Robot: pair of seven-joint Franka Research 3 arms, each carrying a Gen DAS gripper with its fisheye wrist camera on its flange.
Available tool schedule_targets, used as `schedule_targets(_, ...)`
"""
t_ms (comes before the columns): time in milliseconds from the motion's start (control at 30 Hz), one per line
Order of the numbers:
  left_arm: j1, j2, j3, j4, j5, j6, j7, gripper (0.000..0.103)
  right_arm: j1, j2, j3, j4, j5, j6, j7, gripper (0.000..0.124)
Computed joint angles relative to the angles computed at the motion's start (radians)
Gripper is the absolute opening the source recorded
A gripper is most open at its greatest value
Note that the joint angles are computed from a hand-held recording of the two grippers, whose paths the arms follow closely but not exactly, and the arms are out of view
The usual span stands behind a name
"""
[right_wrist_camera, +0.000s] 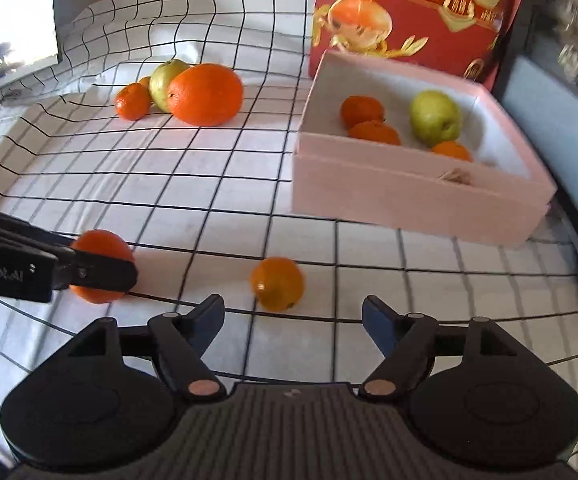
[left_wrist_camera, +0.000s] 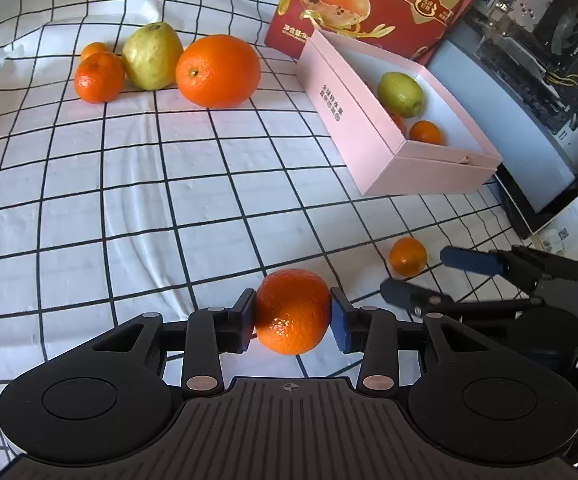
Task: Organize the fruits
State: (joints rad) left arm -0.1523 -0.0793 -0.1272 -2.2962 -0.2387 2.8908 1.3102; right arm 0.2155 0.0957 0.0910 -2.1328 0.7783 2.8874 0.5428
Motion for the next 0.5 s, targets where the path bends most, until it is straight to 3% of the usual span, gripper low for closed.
schedule_targets(67, 0.012, 0.002, -0.009, 0.008, 0.063, -0.015, -0.043, 0.043, 0.000, 0.008, 0.000, 0.014, 0.004, -0.008, 0.011, 0.075)
schedule_targets(167, 0.025, 0.005, -0.023, 0.020, 0.172, -0.034, -0.114, 0.043, 0.003, 0.021, 0.003, 0.029, -0.014, 0.002, 0.019, 0.057)
schedule_targets(233, 0.026, 0.006, -0.025, 0.024, 0.205, -0.040, -0.135, 0.043, 0.003, 0.024, 0.004, 0.035, -0.036, -0.007, 0.026, 0.053)
schedule_targets(367, 0.020, 0.006, -0.017, 0.022, 0.187, -0.040, -0.124, 0.044, 0.000, 0.024, 0.009, 0.037, -0.044, -0.018, 0.003, 0.032)
schedule_targets(500, 0.013, 0.010, -0.011, 0.027, 0.139, -0.046, -0.088, 0.045, -0.008, 0.018, 0.007, 0.042, -0.026, -0.058, -0.014, 0.029)
